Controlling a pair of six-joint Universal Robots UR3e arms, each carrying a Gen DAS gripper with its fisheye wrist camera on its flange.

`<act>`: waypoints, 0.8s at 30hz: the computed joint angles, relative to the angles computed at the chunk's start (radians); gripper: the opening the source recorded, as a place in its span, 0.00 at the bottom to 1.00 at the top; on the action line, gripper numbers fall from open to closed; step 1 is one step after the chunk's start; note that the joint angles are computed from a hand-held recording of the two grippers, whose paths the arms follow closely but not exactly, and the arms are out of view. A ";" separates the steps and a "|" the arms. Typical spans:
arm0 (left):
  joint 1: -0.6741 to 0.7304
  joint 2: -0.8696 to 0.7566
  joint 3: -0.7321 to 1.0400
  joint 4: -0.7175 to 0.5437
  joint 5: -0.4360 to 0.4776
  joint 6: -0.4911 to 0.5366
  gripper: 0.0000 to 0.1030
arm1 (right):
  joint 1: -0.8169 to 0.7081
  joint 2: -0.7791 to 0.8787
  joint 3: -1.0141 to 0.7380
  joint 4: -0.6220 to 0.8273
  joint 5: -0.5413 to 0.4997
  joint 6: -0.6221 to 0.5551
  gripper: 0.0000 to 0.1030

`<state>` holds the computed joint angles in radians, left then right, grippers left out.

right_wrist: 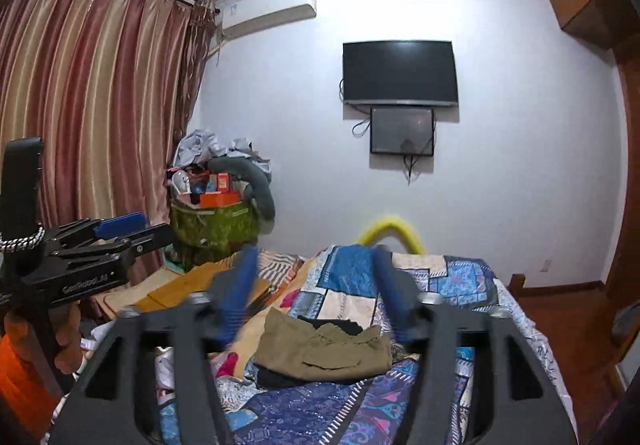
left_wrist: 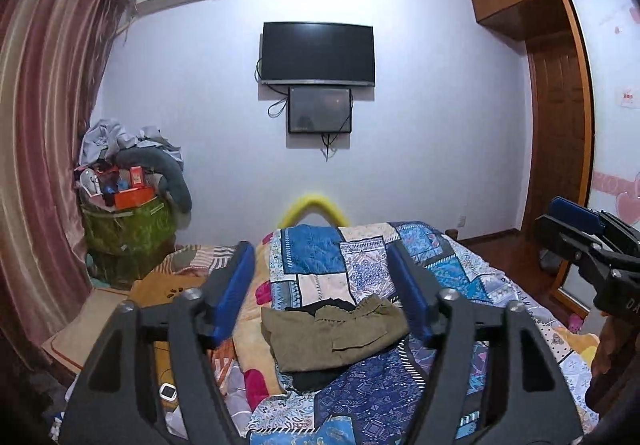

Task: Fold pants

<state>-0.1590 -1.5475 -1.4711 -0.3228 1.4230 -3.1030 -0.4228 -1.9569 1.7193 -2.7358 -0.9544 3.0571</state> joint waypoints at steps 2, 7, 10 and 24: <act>0.009 0.027 -0.026 0.003 -0.019 -0.008 0.86 | 0.007 0.002 -0.001 -0.003 -0.015 0.009 0.76; 0.012 0.063 -0.073 0.042 -0.009 -0.022 1.00 | 0.049 0.004 -0.003 -0.024 -0.097 0.041 0.98; 0.011 0.079 -0.085 0.039 -0.010 -0.025 1.00 | 0.047 -0.019 0.019 -0.024 -0.101 0.044 1.00; 0.014 0.079 -0.104 0.047 -0.022 -0.039 1.00 | -0.020 -0.098 0.081 0.004 -0.032 0.054 1.00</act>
